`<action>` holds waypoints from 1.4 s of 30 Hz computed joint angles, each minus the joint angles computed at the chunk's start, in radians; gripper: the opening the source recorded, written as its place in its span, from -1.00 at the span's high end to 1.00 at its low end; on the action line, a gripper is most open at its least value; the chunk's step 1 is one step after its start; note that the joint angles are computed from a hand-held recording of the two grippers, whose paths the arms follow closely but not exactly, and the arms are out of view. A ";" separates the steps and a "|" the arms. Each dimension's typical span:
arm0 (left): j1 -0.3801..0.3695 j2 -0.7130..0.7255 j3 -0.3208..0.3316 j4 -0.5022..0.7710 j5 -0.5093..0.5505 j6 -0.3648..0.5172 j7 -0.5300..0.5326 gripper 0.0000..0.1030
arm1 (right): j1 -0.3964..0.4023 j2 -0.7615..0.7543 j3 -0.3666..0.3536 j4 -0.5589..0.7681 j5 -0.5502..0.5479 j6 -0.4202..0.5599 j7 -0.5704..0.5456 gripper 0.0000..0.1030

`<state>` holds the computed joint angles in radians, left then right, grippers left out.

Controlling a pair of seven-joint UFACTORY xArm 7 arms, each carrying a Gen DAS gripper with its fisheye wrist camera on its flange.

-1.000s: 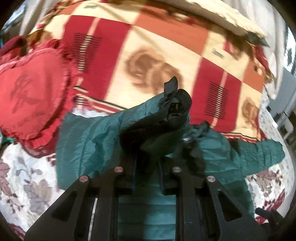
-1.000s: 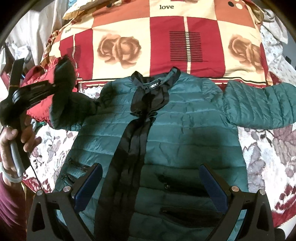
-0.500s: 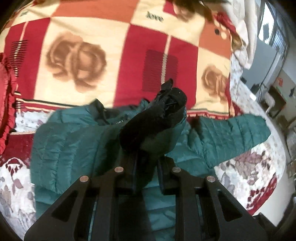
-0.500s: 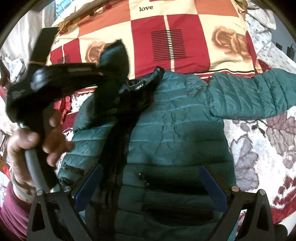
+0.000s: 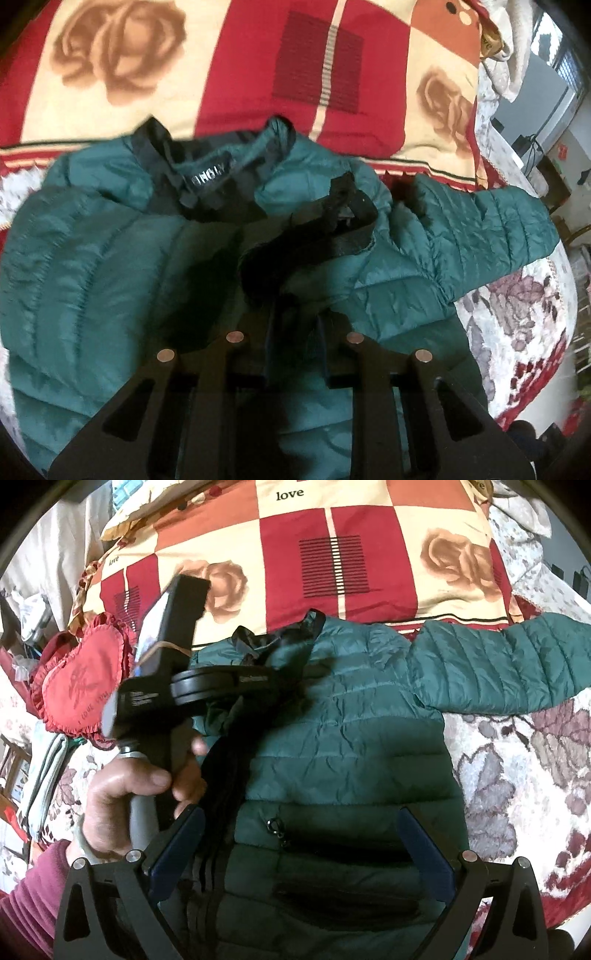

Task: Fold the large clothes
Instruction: 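Lay the sleeve onto the jacket front and open the left tool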

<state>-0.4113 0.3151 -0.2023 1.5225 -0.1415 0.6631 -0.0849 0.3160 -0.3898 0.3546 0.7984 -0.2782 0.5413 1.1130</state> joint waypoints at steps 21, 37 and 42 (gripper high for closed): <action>0.076 -0.244 0.057 -0.184 0.016 -0.069 0.065 0.00 | -0.009 0.115 -0.074 0.071 0.051 -0.062 -0.055 -1.00; 0.154 -0.221 0.096 -0.249 0.268 0.002 -0.128 0.00 | -0.025 0.431 -0.179 0.320 0.156 -0.013 -0.102 -1.00; 0.156 -0.206 0.099 -0.260 0.292 -0.014 -0.149 -0.01 | 0.006 0.426 -0.183 0.249 0.243 -0.089 -0.211 -0.94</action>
